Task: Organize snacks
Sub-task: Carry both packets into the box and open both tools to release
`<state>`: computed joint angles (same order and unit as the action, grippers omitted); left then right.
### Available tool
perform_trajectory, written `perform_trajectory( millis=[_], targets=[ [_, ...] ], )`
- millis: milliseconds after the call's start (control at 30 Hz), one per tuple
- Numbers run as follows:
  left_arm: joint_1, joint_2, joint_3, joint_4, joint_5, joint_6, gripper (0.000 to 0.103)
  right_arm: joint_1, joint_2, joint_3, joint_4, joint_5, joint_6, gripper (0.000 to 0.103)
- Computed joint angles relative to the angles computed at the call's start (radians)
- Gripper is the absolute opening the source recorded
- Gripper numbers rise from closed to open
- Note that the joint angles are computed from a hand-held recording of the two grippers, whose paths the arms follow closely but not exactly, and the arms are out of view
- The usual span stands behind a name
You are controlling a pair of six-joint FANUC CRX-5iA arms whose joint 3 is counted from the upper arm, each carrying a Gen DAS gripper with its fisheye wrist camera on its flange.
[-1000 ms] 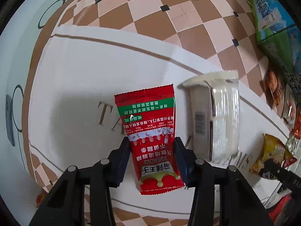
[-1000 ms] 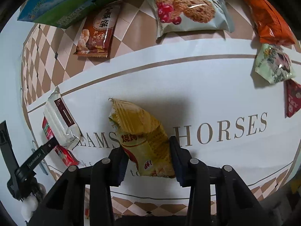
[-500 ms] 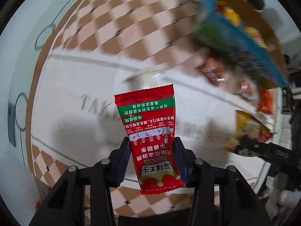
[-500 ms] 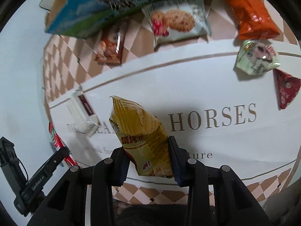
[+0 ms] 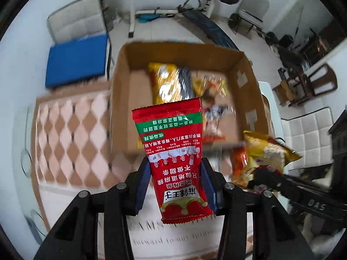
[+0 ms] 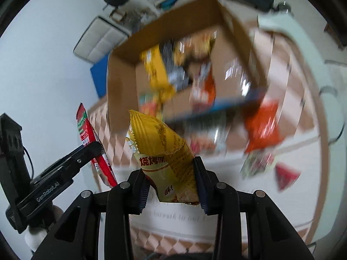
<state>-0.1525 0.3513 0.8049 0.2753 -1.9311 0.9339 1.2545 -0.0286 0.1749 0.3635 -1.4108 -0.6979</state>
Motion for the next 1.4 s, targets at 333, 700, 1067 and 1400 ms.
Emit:
perform_trajectory(
  millis=[333,700,1067,1400],
  targets=[
    [-0.179,0.284,0.351,-0.102,-0.122,0.094,0.042,-0.21,-0.048,-0.032,-0.15,-0.065,0.185,0.04],
    [-0.239,0.4,0.428,-0.18,-0.217,0.136,0.043,-0.288,-0.075,-0.15,-0.266,0.014,0.229,0.04],
    [-0.246,0.426,0.426,-0.184,-0.259,0.171,0.083,-0.357,0.011,-0.048,-0.391,-0.065,0.413,0.077],
    [-0.195,0.338,0.318,-0.16,-0.19,0.179,0.083,-0.357,0.112,0.088,-0.39,-0.209,0.525,0.088]
  ],
)
